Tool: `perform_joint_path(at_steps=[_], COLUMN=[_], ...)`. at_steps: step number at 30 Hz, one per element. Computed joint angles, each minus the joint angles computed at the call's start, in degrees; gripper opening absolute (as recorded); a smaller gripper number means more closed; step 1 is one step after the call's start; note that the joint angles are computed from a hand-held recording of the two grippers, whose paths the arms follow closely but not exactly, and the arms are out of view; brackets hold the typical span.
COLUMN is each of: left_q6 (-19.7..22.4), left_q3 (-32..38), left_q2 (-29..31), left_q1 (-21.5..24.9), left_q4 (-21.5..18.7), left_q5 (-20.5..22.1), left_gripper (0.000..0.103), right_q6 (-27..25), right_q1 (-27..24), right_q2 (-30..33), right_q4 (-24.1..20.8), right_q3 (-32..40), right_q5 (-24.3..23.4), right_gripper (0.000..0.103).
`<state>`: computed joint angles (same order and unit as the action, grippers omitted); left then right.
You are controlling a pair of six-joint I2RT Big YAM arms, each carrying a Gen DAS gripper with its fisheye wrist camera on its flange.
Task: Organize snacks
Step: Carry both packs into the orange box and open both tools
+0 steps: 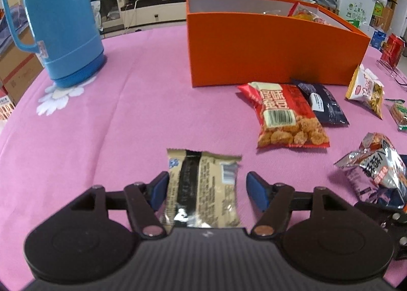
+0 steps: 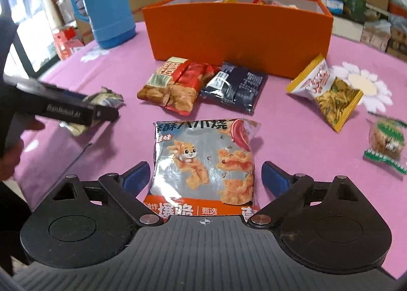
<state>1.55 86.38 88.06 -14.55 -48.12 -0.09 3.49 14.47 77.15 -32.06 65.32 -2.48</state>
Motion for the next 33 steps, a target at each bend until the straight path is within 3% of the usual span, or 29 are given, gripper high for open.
perform_joint_path(at_steps=[3, 8, 10, 11, 12, 20, 24, 29, 33], left_q6=[0.11, 0.38, 0.49, 0.3, 0.09, -1.71, -2.34, -3.53, -5.13], left_q3=[-0.4, -0.64, -0.55, -0.07, -0.05, -0.96, 0.17, 9.12, 22.44], left_q2=[-0.16, -0.44, -0.52, -0.36, -0.46, -3.91, -3.28, 0.92, 9.53], left_q1=[0.07, 0.45, 0.55, 0.51, 0.37, 0.86, 0.49, 1.0, 0.3], left_q4=[0.6, 0.42, 0.37, -0.33, -0.66, -1.05, -0.8, -0.21, 1.05], left_q5=[0.23, 0.82, 2.15, 2.74, 2.31, 5.56, 4.25, 8.08, 7.56], left_gripper=[0.071, 0.069, 0.051, 0.051, 0.051, 0.051, 0.051, 0.051, 0.051], right_q6=[-1.54, -3.12, -3.1, -3.22, -3.1, 0.54, 4.61, 8.14, 5.73], right_q1=[0.74, 1.1, 1.19, 1.21, 1.11, -1.21, -3.82, -7.02, -8.28], right_q2=[-0.22, 0.08, -0.1, -0.35, -0.49, -5.11, -5.53, -5.97, -0.09], right_q4=[1.1, 1.01, 1.65, 2.05, 1.7, 4.1, 4.43, 7.15, 9.39], right_q3=[-0.68, -0.46, -0.71, -0.88, -0.78, -3.12, -3.28, -0.63, 9.22], right_q5=[2.25, 3.7, 3.99, 3.95, 3.53, 1.59, -0.51, -2.1, 0.59], right_gripper=[0.077, 0.075, 0.06, 0.048, 0.045, 0.044, 0.044, 0.044, 0.044])
